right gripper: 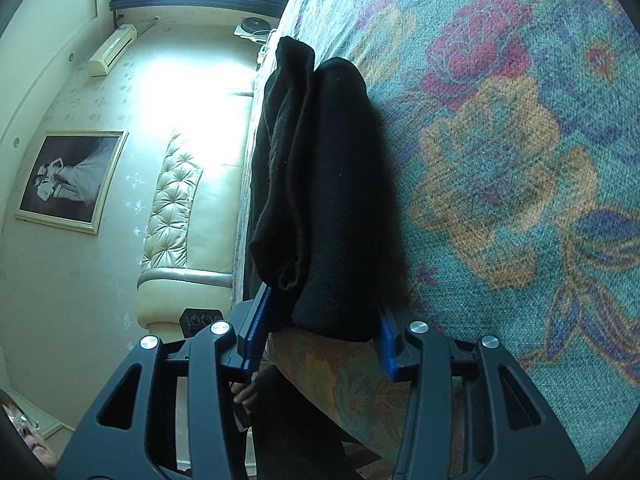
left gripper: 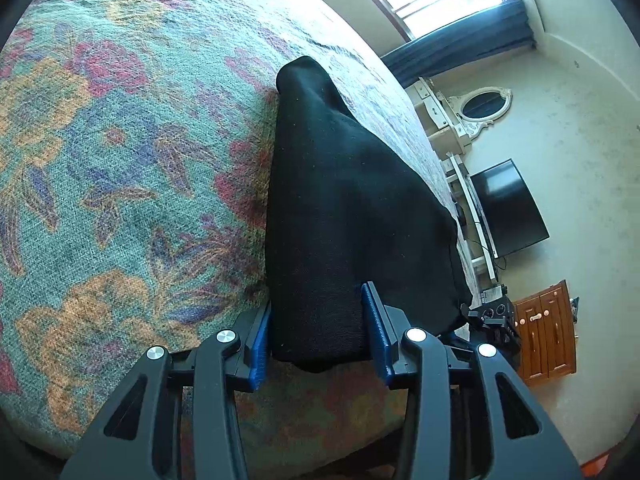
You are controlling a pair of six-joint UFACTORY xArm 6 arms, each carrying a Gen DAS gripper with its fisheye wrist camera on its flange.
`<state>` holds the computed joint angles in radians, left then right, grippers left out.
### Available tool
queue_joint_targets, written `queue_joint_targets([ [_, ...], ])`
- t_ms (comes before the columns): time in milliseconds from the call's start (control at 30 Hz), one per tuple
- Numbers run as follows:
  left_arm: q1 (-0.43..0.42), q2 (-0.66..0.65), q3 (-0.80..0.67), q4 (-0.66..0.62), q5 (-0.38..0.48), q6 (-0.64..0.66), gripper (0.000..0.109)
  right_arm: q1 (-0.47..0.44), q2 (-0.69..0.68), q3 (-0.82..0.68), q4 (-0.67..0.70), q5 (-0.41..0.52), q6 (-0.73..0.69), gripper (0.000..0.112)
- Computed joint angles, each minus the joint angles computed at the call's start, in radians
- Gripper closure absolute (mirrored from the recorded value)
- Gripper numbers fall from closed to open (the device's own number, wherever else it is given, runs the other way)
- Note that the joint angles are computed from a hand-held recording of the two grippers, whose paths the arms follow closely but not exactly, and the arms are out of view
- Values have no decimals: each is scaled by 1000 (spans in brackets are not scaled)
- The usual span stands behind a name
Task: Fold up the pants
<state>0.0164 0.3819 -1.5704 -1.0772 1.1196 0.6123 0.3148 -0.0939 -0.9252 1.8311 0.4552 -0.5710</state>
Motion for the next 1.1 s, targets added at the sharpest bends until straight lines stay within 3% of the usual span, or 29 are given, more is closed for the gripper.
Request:
queue_joint_targets([
  [100,26,12,-16,-35,47,20,67,-23,-23,6,-25,-24,-4,41],
  [167,35,22,-33,-44,66,35,67,-46,-20,-3,-46,-37,11,35],
  [300,70,67,-71,-141,149,41,67,-83,42,-61,-39,-28,13,31],
  [433,109,98,-101,-161,275,70,66,-90,122,-152,-168,13,87,25],
  [500,123,73,-77,-126,262,102,66,-95,155,-189,-238,53,122,24],
  [567,149,57,-53,-174,251,104,66,-92,180,-218,-307,67,166,23],
  [667,165,84,-99,-196,211,48,66,-88,200,-245,-376,86,203,24],
  [733,143,112,-151,-158,188,21,66,-80,203,-252,-447,76,258,29],
  [800,114,153,-211,-130,181,7,66,-74,209,-248,-505,66,317,61],
  [867,87,197,-267,-127,191,-14,66,-83,200,-228,-415,80,249,71],
  [1033,34,241,-325,-36,150,-25,63,-93,184,-186,-249,91,98,79],
  [1100,31,223,-280,-47,128,13,63,-100,187,-183,-218,104,72,81],
])
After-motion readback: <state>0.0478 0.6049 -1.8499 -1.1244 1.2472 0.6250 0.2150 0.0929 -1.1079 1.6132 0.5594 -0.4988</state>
